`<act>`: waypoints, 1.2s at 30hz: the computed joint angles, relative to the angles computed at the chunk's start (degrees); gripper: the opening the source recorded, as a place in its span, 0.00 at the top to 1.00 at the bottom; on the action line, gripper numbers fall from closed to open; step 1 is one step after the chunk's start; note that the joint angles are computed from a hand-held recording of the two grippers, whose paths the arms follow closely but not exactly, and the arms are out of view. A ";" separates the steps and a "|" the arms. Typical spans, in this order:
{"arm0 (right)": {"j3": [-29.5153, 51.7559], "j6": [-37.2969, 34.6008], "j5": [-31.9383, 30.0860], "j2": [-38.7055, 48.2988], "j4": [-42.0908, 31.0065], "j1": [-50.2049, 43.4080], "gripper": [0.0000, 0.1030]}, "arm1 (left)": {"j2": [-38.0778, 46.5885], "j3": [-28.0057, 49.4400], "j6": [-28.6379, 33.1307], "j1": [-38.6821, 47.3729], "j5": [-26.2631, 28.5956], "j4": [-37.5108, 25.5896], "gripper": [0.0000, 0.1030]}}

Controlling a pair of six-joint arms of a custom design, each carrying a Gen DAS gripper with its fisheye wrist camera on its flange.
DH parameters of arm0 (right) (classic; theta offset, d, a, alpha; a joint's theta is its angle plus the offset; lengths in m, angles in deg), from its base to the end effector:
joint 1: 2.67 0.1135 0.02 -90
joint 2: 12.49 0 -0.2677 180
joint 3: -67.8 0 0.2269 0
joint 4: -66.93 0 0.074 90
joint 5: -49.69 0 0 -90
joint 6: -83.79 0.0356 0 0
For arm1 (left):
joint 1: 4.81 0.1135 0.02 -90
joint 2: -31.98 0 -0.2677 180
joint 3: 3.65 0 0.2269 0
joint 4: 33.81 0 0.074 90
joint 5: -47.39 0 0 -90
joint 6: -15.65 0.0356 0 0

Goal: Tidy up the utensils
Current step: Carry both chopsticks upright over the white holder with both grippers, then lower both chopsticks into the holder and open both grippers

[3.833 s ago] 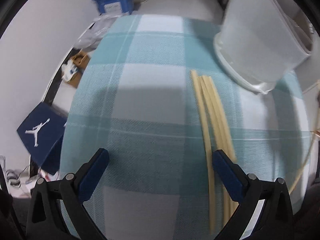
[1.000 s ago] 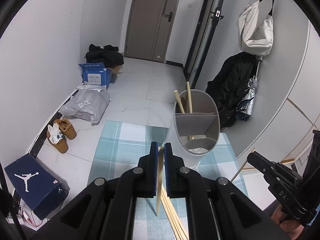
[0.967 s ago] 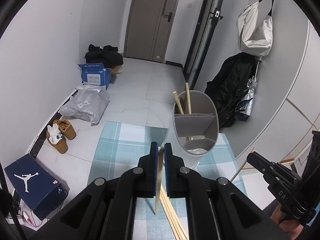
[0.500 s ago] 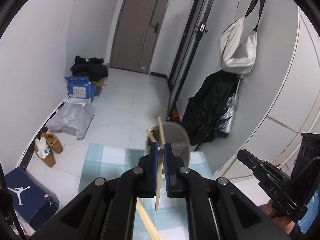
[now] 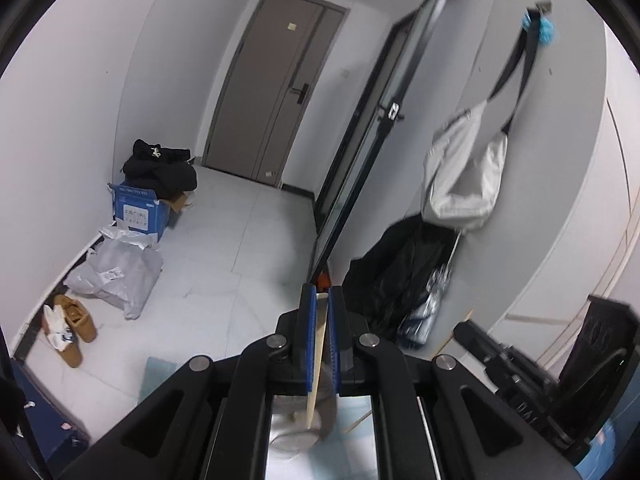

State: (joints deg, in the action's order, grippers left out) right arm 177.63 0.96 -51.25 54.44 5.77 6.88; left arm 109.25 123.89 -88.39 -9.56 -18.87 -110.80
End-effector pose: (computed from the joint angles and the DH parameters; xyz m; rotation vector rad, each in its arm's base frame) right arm 0.1811 0.0373 0.4801 -0.1707 1.8936 0.3791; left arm 0.1994 -0.0309 0.5012 0.0979 2.0492 -0.6265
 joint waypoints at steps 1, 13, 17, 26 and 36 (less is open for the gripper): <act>1.68 -0.62 0.20 1.61 0.19 0.20 0.97 | 0.02 -0.38 -0.33 -0.18 -0.54 1.16 0.97; 7.76 -4.07 -0.65 13.07 5.31 1.00 0.97 | 5.21 -2.55 -3.15 -0.34 -1.35 7.66 0.97; 7.72 -5.89 -0.61 15.43 6.26 1.42 0.97 | 5.76 -3.46 -2.06 -0.04 -1.29 7.77 0.97; 3.20 -10.83 -3.69 16.33 7.88 0.80 0.96 | 5.59 -7.25 0.31 -1.18 -3.05 8.17 0.97; -3.45 -18.70 -3.11 14.75 8.07 3.23 0.96 | 3.94 -12.03 2.64 -0.53 -2.21 7.56 0.97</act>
